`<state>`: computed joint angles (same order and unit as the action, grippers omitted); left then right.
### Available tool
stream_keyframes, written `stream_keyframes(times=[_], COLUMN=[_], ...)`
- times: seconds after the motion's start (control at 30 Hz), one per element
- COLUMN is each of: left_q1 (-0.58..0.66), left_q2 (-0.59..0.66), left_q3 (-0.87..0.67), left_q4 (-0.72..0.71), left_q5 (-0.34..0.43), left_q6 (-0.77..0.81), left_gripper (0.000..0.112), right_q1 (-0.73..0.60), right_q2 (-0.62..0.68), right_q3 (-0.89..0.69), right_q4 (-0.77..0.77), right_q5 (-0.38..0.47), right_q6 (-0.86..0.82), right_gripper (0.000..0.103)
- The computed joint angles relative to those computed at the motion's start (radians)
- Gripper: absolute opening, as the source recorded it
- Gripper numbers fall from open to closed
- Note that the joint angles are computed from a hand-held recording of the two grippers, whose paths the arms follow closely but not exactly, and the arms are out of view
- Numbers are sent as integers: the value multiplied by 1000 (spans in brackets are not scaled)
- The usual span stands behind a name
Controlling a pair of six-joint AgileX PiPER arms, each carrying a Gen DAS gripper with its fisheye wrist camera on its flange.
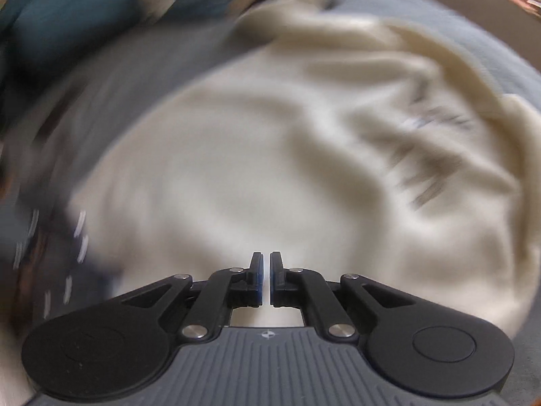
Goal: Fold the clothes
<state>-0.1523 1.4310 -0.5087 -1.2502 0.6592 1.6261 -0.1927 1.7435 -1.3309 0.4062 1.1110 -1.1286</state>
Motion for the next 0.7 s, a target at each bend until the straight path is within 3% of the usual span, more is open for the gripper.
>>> stream_keyframes(times=[0.07,0.13,0.27,0.3,0.43,0.47,0.5,0.57,0.7], left_q1=[-5,-9,-10,-11,-13,-12,-12,-12,-18], left_q2=[0,-3,-5,-5,-4,-2,-3,-6,-7], left_q3=[-1,-1,2,2,-3,-3,-2,0,2], left_q4=[3,5,3,3,13,12,11,10,1], left_q5=[-4,-10,-12,-13,-15,-15,-15,-15,-23], left_q6=[-3,-3,-8,-10,-19,-17,-17,-14,-11], left_gripper=[19,19,19,19,19,19,19,19,19], right_q1=[6,-60,-120,-133,-187,-191,-185,-177,-266], right_q2=[-3,53,38,31,-8,-35,-58,-90,-53], right_q3=[60,5,-12,-16,-30,3,36,102,69], right_q4=[-92,-46,-29,-26,23,24,-9,-90,-94], right_q5=[-129,-130,-225,-207,66,96,87,-18,-127], right_q6=[11,49,128,122,-46,-101,-131,-124,-4], right_gripper=[0,0,0,0,0,1,1,0,0])
